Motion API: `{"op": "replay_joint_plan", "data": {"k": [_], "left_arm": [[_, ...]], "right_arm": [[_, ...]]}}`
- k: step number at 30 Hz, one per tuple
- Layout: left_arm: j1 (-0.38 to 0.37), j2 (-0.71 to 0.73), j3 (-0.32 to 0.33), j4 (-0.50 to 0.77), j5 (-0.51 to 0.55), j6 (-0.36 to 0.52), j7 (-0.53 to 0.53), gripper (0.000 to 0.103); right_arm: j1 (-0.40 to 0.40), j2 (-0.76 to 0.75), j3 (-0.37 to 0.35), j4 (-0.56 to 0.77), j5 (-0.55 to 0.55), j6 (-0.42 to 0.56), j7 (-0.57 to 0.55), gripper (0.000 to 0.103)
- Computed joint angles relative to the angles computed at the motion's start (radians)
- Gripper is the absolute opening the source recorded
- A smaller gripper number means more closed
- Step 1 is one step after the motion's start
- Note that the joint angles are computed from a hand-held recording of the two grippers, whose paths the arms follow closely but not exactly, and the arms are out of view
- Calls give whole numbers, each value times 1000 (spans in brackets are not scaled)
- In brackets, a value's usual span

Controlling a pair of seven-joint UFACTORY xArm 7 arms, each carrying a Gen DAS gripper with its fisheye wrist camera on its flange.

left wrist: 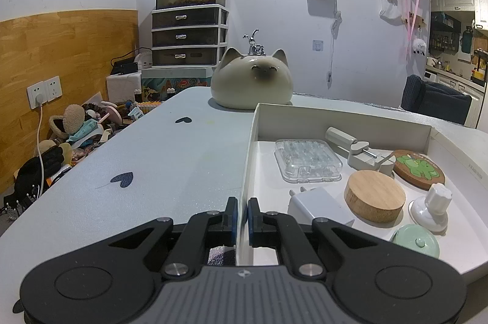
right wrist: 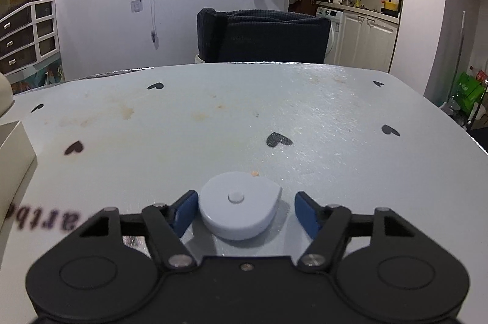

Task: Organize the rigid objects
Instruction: 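Move the right gripper to the white round puck and grasp it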

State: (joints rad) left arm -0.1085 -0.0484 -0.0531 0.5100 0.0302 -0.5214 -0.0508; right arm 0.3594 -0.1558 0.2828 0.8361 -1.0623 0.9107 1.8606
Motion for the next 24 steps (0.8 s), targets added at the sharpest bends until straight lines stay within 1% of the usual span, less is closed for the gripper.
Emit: {"op": "replay_joint_plan", "data": {"k": [2,9,13,19,24], "left_arm": [[-1,2,-4,3,-9,2,6,6],[-2,0,-3,3,-8,3,5,6],[-2,1,-4,4,-12,5,8,6],[-4,5,-5,10,-19,10,14,6],[-3,2,-2,7,-10,10,9,6]], "right_arm": [[-1,2,-1,1,-12,-11,0,59],[19,19,10,23,-49,20,-16,59],[34,14,15,32,-82,-20,-6,59],[60,32,30,98,-163,-101,-15,59],[84,68,25,171,-227,-222,-62,59]]}}
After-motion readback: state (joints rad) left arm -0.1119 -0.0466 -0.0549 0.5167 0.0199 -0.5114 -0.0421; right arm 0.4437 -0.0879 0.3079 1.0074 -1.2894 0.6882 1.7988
